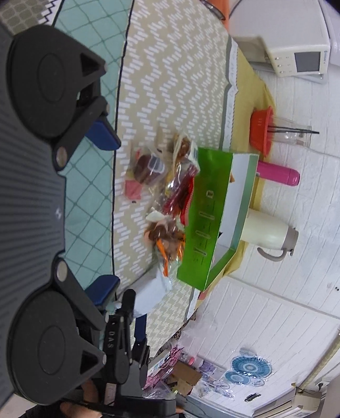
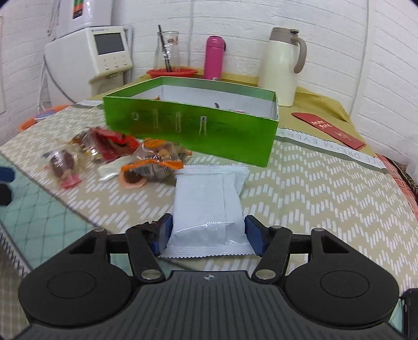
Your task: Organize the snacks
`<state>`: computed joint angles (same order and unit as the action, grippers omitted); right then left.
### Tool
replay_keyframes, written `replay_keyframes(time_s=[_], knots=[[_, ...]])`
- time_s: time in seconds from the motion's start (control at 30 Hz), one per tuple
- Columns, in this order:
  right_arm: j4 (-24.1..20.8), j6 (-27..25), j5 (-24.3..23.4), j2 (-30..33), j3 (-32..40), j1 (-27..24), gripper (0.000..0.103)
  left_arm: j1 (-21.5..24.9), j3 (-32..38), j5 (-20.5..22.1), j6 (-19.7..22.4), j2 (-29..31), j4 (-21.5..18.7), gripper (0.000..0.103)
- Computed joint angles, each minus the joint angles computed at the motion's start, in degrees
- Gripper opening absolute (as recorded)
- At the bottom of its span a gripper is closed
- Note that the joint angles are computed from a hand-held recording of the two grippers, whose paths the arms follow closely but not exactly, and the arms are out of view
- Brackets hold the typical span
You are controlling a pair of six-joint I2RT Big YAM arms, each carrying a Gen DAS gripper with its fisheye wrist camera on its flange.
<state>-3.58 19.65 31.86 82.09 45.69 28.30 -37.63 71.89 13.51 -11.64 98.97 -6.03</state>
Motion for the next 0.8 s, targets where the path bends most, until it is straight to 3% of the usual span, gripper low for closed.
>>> replay_keyframes(time_s=[0.13,0.2,0.33,0.43,0.53,0.57,0.63,0.7,0.8], knots=[[2.6,-5.3,-5.3,-5.5,-5.9,2.5,0.100,-1.7,1.8,1.7,2.2,0.8,-1.7,0.101],[2.5,-5.9,-4.8,-7.1,-7.5,3.6,0.103,-2.7,2.6,2.2,4.2,0.9,-2.3,0.101],[-1.7,0.6,3.2,-8.2,-7.9,5.3,0.103,-4.2,5.6,4.6,7.1,2.1,-4.3,0.101],[-1.2,4.7,2.2,-10.1,-9.6,5.4,0.103,-5.1,9.6,5.5,8.9,4.3,-7.4,0.101],[1.6,4.9,0.8,-11.1,-11.1,6.0,0.103,-5.5,15.2,7.4,10.6,7.9,-12.7,0.099],[1.9,4.9,1.2,-11.0,-11.1,6.3,0.103,-5.6,17.2,8.4,10.6,9.3,-15.1,0.096],[1.8,4.8,1.3,-10.5,-10.8,6.5,0.103,-5.7,20.7,10.1,10.9,11.6,-19.1,0.072],[1.9,5.0,0.9,-10.3,-10.7,6.4,0.103,-6.1,22.9,10.4,11.3,13.2,-21.6,0.070],[2.0,5.7,-0.1,-10.4,-11.0,5.9,0.103,-6.5,24.2,9.0,12.0,14.3,-21.6,0.070]])
